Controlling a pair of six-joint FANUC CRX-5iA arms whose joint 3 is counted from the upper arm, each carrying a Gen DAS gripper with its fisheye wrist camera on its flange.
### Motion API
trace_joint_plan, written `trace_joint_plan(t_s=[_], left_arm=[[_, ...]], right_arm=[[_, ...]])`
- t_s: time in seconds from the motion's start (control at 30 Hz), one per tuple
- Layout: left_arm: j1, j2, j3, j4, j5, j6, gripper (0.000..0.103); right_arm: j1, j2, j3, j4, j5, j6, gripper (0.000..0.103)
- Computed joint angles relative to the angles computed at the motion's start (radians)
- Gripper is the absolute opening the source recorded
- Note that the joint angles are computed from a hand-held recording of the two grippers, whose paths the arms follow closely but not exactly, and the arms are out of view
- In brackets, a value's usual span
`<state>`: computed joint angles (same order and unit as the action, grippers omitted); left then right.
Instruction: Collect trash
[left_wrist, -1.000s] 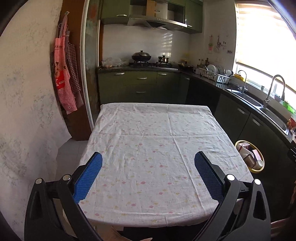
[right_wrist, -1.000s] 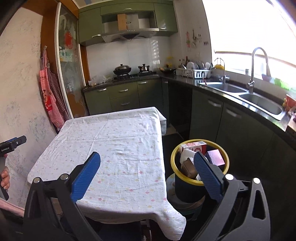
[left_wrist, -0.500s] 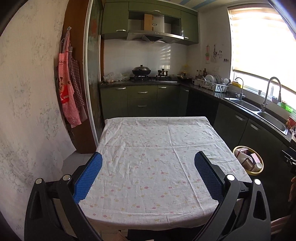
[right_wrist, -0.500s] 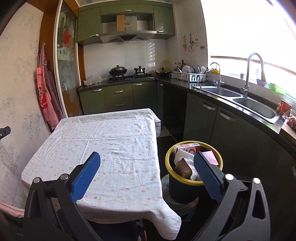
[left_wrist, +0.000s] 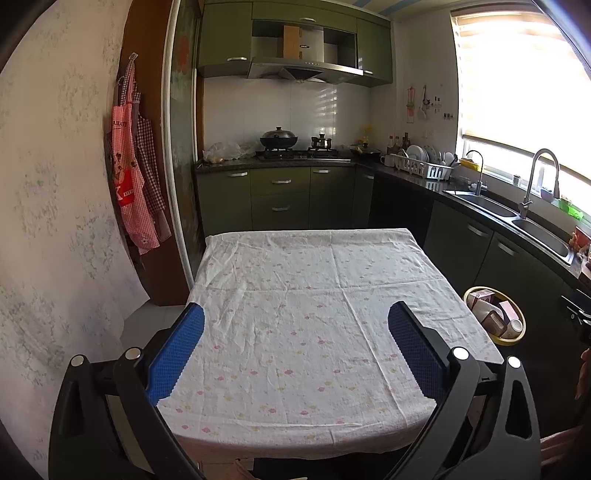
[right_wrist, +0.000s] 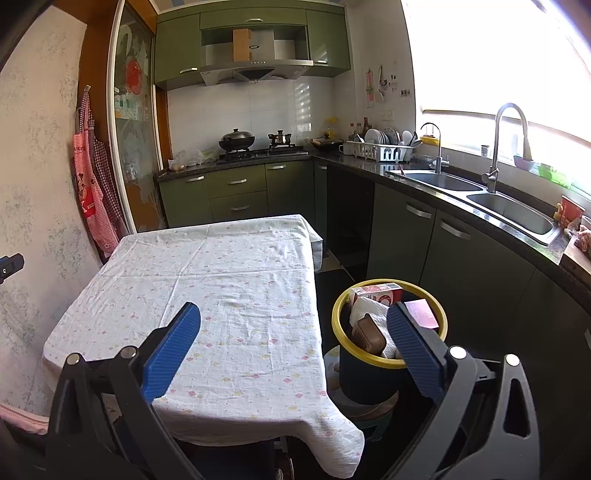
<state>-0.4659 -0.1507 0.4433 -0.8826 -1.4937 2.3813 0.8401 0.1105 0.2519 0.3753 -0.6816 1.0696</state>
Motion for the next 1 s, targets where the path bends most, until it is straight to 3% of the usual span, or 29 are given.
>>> trace_joint_plan(t_s=[1.0], left_arm=[[0.013,0.006,-0.003,0.019,0.012,-0.023,0.098]], right_arm=[[-0.002,0.000,-0.009,0.005,0.007,-0.011,0.096]])
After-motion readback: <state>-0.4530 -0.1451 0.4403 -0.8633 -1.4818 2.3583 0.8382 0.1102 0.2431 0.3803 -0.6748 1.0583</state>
